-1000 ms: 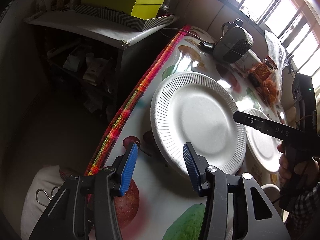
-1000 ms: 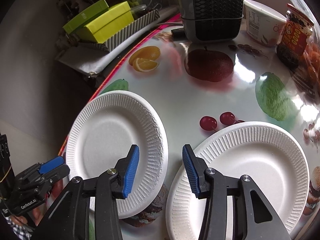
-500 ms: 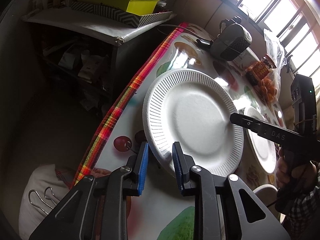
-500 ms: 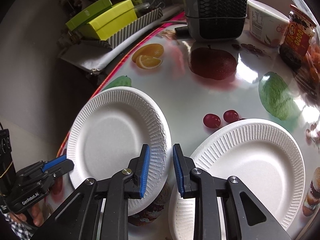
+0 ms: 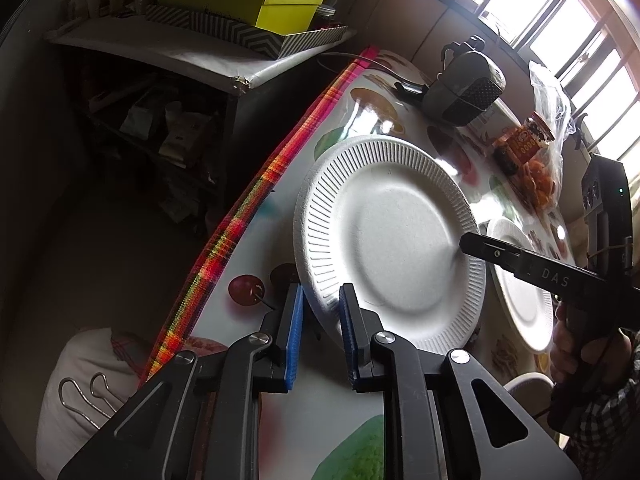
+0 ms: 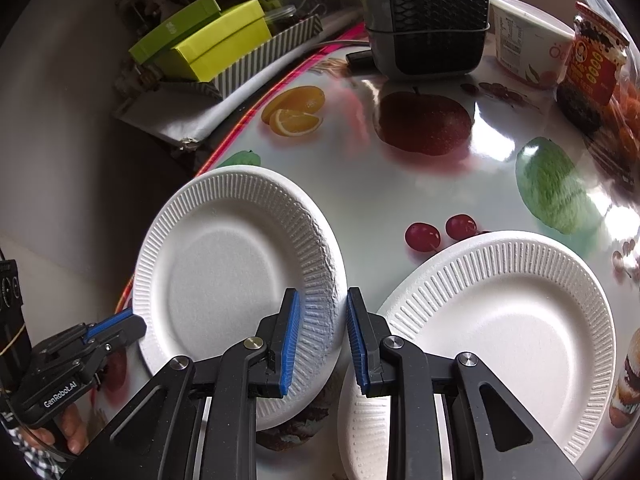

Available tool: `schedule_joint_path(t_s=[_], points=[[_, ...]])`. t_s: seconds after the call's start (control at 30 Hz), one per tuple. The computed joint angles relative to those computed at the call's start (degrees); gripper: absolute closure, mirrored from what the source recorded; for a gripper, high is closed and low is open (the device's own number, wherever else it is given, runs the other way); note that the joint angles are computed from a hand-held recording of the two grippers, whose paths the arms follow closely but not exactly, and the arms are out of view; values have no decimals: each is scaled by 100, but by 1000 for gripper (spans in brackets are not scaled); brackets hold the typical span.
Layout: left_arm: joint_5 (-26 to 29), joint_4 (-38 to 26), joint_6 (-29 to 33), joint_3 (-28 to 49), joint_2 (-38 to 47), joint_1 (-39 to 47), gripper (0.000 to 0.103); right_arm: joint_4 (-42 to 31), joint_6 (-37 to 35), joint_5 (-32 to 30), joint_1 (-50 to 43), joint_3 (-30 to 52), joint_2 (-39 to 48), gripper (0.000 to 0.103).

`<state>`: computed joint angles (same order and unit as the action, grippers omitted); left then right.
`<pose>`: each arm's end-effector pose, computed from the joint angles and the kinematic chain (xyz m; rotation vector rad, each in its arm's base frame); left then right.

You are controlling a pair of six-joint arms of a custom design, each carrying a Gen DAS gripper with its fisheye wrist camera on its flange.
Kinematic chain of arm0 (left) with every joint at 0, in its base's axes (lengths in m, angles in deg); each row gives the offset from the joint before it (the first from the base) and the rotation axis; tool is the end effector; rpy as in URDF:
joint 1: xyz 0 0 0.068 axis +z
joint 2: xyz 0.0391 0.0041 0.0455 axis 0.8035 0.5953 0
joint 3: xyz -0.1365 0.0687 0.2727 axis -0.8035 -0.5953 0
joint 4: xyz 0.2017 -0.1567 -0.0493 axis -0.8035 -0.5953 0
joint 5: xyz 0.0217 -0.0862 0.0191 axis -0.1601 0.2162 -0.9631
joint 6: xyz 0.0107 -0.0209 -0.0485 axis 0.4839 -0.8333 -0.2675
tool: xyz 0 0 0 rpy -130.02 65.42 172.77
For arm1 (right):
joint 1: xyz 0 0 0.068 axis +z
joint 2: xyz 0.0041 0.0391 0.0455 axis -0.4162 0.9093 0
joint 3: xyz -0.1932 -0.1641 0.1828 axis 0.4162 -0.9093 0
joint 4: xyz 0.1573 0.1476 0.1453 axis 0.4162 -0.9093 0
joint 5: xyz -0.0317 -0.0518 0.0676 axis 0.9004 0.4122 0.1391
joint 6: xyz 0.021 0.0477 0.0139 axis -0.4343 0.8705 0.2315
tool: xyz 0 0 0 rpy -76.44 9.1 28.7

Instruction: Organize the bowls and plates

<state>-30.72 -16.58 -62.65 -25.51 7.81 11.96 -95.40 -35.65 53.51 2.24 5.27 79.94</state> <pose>0.1179 -0.0847 0.1291 -0.9618 2.3723 -0.2141 0.3368 0.1858 0.1253 -1.1527 2.5545 0.6012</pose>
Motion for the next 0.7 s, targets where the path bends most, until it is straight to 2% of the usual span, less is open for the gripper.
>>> schedule_joint_path(t_s=[0.7], points=[[-515,-1152,-495,469,-249,-639,84,-181,-3,-229,-158,-171,-338,80]])
